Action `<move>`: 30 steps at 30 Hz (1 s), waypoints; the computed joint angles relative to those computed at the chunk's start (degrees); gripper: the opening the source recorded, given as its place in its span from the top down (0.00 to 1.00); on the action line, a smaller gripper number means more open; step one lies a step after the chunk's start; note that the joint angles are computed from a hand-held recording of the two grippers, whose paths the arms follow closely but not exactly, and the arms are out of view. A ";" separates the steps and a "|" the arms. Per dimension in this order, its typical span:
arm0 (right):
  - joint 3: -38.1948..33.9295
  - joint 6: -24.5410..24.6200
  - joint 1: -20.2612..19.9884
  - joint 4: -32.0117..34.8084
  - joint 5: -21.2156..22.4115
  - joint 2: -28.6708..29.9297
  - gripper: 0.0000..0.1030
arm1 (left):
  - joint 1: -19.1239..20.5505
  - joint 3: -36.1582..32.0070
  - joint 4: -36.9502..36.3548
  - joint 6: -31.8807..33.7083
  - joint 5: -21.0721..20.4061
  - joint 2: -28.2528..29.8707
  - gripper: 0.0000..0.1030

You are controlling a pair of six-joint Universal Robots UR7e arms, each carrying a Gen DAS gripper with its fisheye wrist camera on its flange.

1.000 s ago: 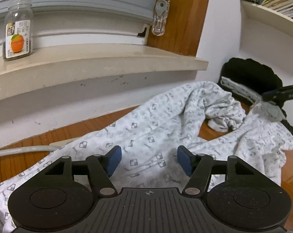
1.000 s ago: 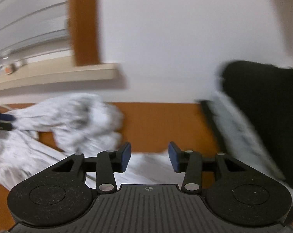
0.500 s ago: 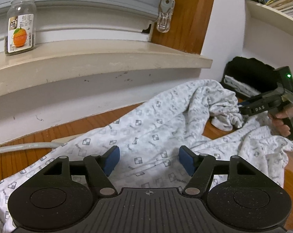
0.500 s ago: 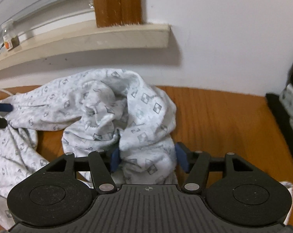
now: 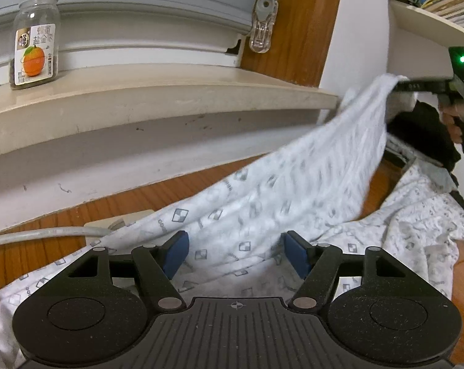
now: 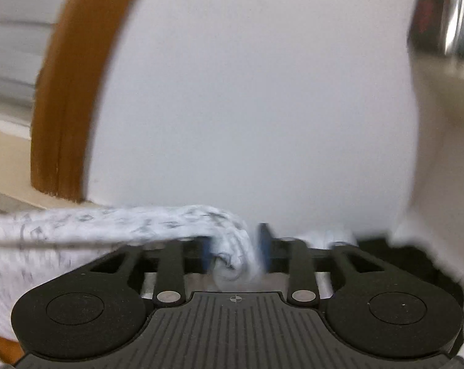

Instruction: Fold clothes

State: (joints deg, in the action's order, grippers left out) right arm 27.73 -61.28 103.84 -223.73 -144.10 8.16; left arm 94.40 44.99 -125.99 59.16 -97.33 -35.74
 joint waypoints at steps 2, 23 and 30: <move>10.72 9.84 -0.44 2.48 -0.78 -5.44 0.50 | 0.01 0.12 -0.20 0.12 -0.16 -0.07 0.28; 28.54 26.32 -4.35 6.84 8.03 -6.62 0.00 | -0.40 1.15 -0.77 0.86 1.02 -0.31 0.23; 32.91 29.86 -4.92 8.35 10.33 -9.24 0.00 | -0.51 -0.11 0.64 0.13 1.72 0.27 0.22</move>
State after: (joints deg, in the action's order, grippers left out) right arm 60.63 -31.43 98.92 -215.38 -133.77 -1.08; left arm 93.89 44.87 -125.35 59.29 -95.61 -35.47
